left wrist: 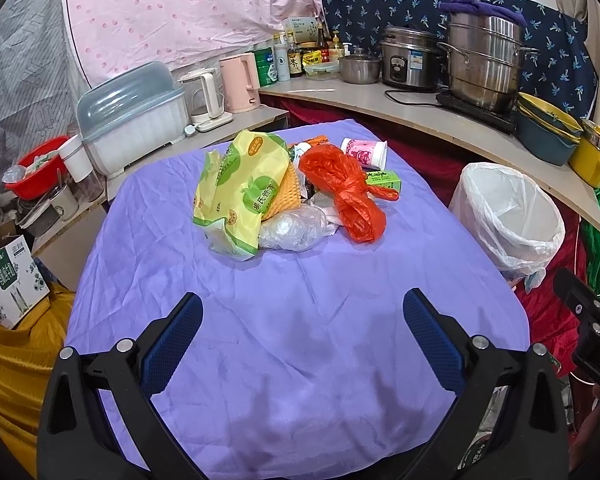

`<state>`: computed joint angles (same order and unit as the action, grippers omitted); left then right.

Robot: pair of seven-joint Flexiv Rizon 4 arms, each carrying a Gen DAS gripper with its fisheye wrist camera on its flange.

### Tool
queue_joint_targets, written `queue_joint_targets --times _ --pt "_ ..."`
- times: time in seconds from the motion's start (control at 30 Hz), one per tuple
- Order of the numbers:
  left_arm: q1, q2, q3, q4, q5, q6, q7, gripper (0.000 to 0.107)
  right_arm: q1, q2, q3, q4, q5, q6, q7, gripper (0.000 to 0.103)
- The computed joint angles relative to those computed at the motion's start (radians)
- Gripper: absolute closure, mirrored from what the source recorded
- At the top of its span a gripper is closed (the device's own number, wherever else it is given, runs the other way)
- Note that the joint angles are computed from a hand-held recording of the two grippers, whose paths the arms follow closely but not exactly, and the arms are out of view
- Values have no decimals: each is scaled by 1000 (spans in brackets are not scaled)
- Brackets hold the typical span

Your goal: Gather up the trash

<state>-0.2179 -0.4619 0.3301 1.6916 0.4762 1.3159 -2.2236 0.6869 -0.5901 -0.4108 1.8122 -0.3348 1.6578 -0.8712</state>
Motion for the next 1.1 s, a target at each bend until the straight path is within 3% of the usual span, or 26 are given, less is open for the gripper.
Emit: queue_joint_targets --times 0.4,0.67,0.83,1.1 --pt "27 -8 -15 -7 -24 0 5 11 -10 -9 4 -15 2 -4 -2 7" --pt "72 -50 -11 -41 -91 -11 30 11 -70 -65 64 -113 -20 -40 2 7" --pt "115 -88 -15 -74 -148 -20 61 11 -199 -133 247 -260 -42 -116 -42 7" --pt "180 -179 -1 -171 -227 -42 110 11 -295 -327 481 -591 -22 -285 -168 7"
